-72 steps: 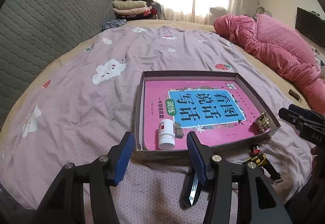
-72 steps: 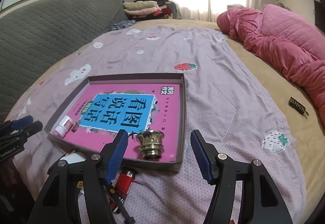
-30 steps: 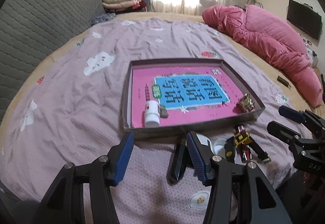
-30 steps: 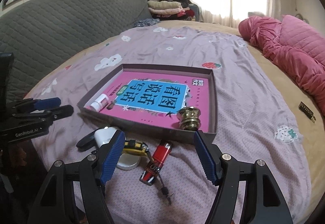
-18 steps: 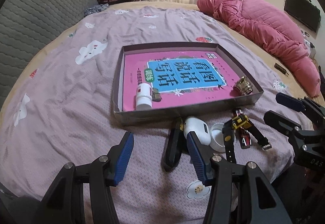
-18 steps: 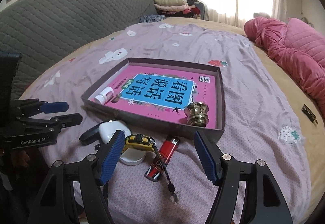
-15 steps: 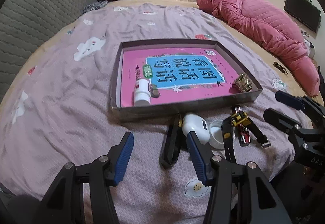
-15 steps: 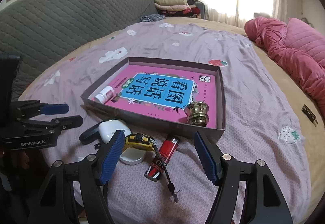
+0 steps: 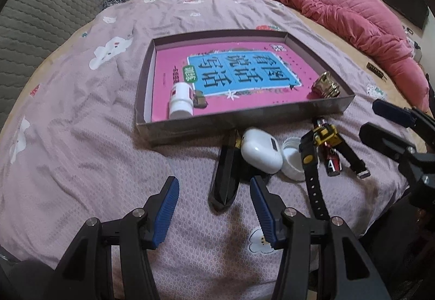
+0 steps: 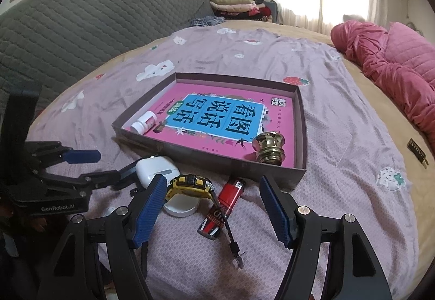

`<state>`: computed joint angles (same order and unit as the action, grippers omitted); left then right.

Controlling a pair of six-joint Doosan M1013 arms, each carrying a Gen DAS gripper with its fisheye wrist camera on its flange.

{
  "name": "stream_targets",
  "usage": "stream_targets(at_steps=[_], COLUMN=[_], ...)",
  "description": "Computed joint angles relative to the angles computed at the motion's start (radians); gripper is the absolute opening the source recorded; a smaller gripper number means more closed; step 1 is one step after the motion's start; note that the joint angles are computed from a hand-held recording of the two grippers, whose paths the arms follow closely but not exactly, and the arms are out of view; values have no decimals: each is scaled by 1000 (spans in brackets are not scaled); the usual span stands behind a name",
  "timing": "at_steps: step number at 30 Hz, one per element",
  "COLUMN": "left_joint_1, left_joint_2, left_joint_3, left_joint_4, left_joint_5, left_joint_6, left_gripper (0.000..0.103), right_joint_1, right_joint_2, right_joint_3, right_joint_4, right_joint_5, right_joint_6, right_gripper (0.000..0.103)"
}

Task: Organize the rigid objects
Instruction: 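Move the left gripper to the black pen and close on it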

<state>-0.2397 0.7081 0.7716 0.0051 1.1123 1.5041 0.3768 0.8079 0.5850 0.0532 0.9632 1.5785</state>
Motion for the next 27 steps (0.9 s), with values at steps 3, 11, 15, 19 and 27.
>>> stream_targets(at_steps=[3,11,15,19,27], left_joint_1=[-1,2,7,10,10], left_joint_2=[8,26,32,40,57], left_joint_3=[-7,-23,-29,-39,-62], left_joint_4=[3,11,-8,-26,-34], left_joint_5=[11,24,12,11,15], left_joint_6=[4,-8,-7,4,14], left_gripper=[54,54,54,54,54], right_joint_1=[0,2,4,8,18], right_joint_2=[8,31,46,65,114], right_joint_3=[-14,-47,-71,-102,-179], right_joint_4=[2,1,6,7,-16], right_joint_5=[13,50,75,103,168], right_joint_6=[2,-4,-7,-17,-29], right_gripper=[72,72,72,72,72])
